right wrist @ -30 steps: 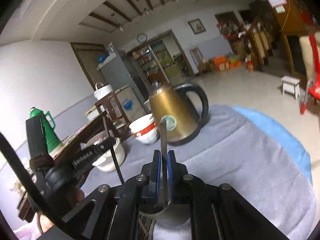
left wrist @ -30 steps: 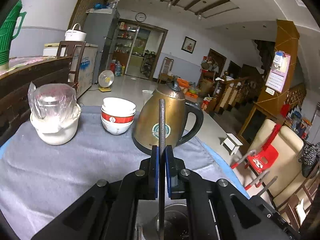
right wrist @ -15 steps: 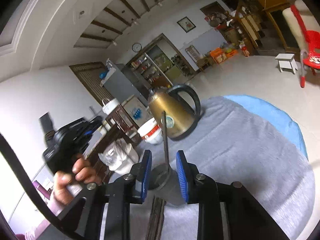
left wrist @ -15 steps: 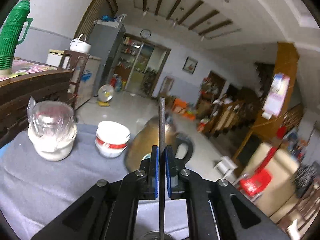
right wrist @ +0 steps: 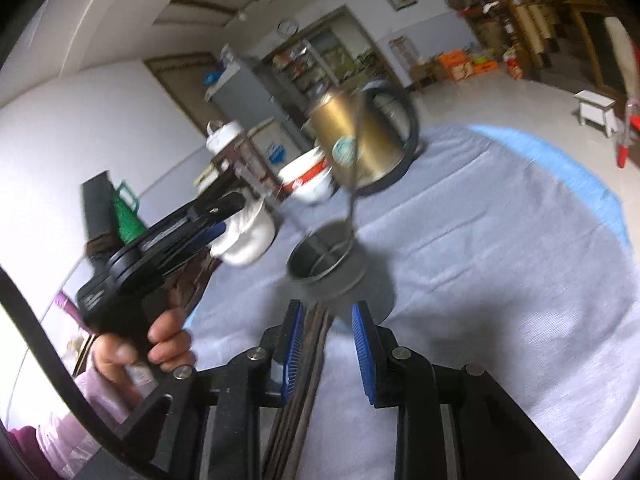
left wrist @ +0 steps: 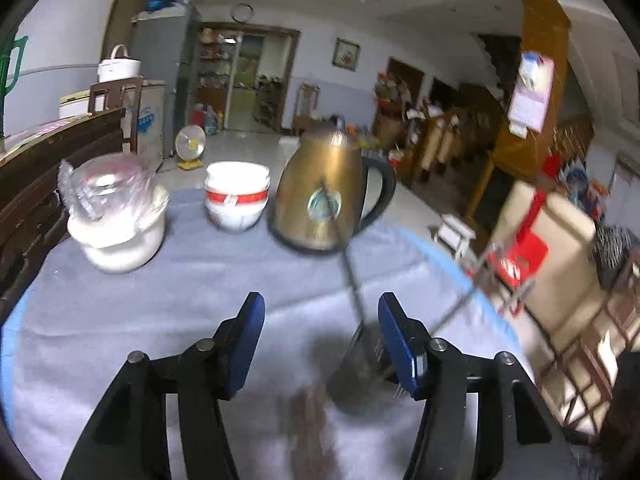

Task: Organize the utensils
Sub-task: 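Grasp one brown chopstick each from the bundle with left and right tools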

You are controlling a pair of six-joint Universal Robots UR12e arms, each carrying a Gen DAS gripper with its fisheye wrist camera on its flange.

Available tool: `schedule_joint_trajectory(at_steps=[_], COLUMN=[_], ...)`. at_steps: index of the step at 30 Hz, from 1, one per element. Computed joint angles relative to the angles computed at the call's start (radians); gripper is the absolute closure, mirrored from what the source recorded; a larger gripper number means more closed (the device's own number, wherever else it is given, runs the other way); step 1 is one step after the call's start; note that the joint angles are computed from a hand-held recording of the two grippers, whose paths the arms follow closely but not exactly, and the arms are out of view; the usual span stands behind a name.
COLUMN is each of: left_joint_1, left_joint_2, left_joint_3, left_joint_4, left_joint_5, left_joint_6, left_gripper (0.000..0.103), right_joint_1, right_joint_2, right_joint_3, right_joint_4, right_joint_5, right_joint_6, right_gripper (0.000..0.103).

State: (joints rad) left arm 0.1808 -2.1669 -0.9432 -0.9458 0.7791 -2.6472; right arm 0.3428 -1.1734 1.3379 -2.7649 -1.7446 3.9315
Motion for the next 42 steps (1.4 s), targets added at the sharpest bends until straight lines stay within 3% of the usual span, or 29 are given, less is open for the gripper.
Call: schedule_joint_trajectory(at_steps=[2, 5, 8, 14, 19, 23, 25, 29, 33, 34, 35, 37, 42], left_joint_1=[0.020, 0.040, 0.047, 0.039, 0.021, -0.001, -0.011, -0.026, -0.026, -0.025, -0.027, -0.032, -0.022], left_joint_2=[0.009, 0.009, -0.005, -0.015, -0.055, -0.062, -0.062, -0.041, -0.037, -0.039, -0.040, -0.028, -0.013], left_joint_3=[0.001, 0.013, 0.036, 0.045, 0.114, 0.125, 0.123, 0.084, 0.080, 0.084, 0.087, 0.063, 0.044], left_joint_4=[-0.121, -0.277, -0.419, -0.555, -0.626, -0.616, -0.604, -0.537, -0.532, -0.537, -0.533, -0.483, -0.483], left_joint_5=[0.041, 0.112, 0.200, 0.253, 0.248, 0.301, 0.332, 0.382, 0.385, 0.388, 0.411, 0.453, 0.451], left_joint_6=[0.081, 0.128, 0.127, 0.169, 0.151, 0.146, 0.150, 0.165, 0.180, 0.188, 0.191, 0.217, 0.226], left_gripper=[0.038, 0.038, 0.038, 0.039, 0.040, 0.041, 0.048, 0.049, 0.052, 0.056, 0.069, 0.079, 0.078], right_joint_1=[-0.003, -0.005, -0.009, -0.002, 0.005, 0.002, 0.012, 0.014, 0.015, 0.014, 0.012, 0.007, 0.008], right_joint_2=[0.025, 0.064, 0.119, 0.177, 0.185, 0.189, 0.192, 0.187, 0.173, 0.167, 0.157, 0.142, 0.118], right_joint_3=[-0.036, -0.095, -0.167, -0.261, -0.286, -0.294, -0.305, -0.299, -0.289, -0.280, -0.267, -0.246, -0.213], right_joint_4=[0.053, 0.149, 0.264, 0.473, 0.527, 0.532, 0.553, 0.552, 0.580, 0.584, 0.586, 0.588, 0.592], right_joint_5=[0.063, 0.138, 0.219, 0.200, 0.177, 0.207, 0.171, 0.162, 0.149, 0.148, 0.153, 0.168, 0.185], right_joint_6=[-0.006, -0.009, 0.004, 0.050, 0.024, 0.005, -0.031, -0.062, -0.081, -0.080, -0.074, -0.067, -0.057], right_gripper=[0.074, 0.074, 0.074, 0.081, 0.085, 0.087, 0.090, 0.093, 0.094, 0.094, 0.094, 0.094, 0.094])
